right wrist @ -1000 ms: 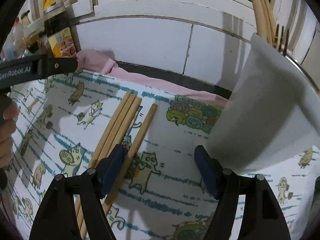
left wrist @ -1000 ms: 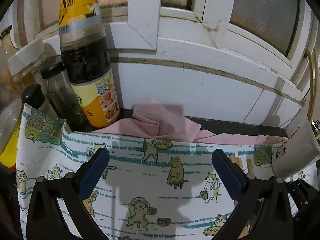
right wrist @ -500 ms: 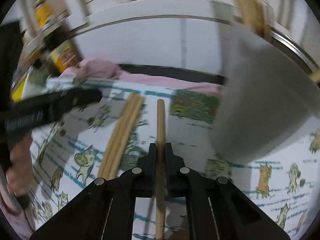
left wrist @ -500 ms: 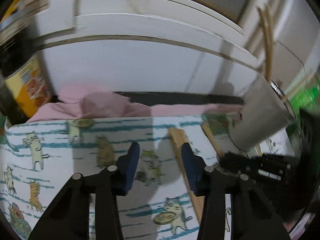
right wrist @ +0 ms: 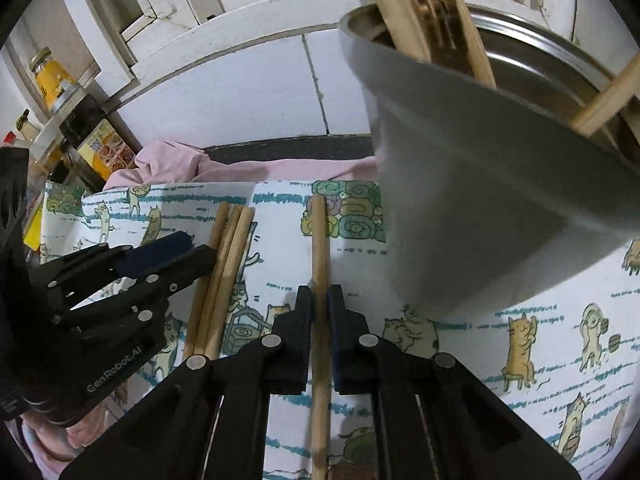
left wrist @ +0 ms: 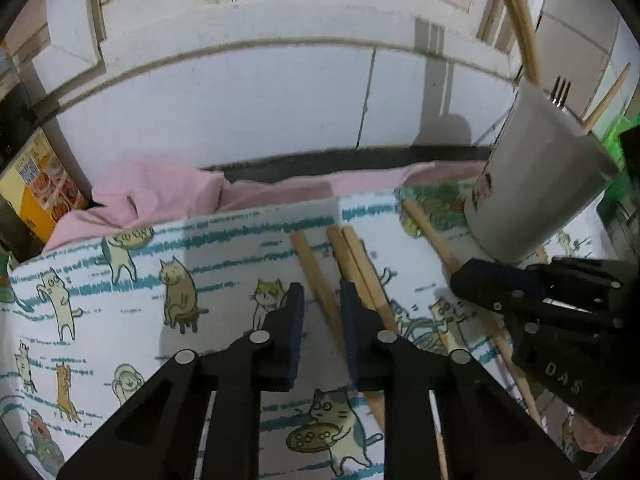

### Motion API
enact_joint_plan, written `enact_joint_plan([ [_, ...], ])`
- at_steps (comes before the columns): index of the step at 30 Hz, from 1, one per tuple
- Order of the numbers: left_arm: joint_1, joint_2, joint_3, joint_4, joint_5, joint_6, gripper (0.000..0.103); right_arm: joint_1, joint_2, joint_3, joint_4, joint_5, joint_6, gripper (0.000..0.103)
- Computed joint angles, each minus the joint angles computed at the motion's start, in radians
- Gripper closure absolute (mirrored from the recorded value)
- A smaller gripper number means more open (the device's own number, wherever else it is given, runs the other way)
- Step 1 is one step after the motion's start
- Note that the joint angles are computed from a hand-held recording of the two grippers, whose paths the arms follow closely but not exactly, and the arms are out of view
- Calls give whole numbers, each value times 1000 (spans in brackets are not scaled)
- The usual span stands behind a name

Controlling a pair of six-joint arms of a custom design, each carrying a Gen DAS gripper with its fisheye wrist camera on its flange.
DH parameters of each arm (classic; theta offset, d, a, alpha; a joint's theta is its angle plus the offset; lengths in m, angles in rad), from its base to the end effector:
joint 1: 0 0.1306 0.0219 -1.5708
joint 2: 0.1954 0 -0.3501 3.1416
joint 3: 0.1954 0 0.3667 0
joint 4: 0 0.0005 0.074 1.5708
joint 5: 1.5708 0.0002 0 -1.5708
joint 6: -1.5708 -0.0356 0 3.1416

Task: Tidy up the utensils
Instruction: 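Close the left tool on a chopstick while the right tool lifts its chopstick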

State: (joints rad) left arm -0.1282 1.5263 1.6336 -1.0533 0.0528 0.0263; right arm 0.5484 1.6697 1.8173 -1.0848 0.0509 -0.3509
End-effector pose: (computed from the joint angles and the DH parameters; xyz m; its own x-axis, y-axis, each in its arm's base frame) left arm 0.4986 -0.0667 0.4270 -0.8083 0.0777 -0.5836 0.1371 0.9888 -0.0582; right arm 0.4713 0.2852 0.4312 -0.8160 -0.0962 -0.5701 -0.2284 0.9595 0.1650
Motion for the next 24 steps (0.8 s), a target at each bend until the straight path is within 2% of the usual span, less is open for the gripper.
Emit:
enact_joint_plan([
  [2, -20, -3, -6, 2, -63, -9, 89, 9, 6, 7, -6, 30, 29, 94],
  [4, -28, -4, -7, -1, -86, 3, 89, 16, 9, 10, -5, 50, 59, 94],
  [7, -24, 0, -5, -5, -67, 29, 90, -9, -8, -24, 40, -11, 21, 94],
  [11, -18, -5, -12, -3, -71, 56, 88, -11, -9, -32, 61, 23, 22, 94],
  [14, -4, -18, -32, 7, -99, 8, 88, -10, -12, -37, 74, 17, 23, 90],
  [16, -6, -30, -45, 15, -115, -4, 90, 1, 2, -17, 56, 41, 73, 90],
  [20, 15, -41, -44, -3, -79, -8, 94, 15, 5, -17, 63, 78, 85, 94],
  [24, 25, -73, -43, 4, -58, 10, 97, 5, -2, -19, 60, 35, 71, 95],
])
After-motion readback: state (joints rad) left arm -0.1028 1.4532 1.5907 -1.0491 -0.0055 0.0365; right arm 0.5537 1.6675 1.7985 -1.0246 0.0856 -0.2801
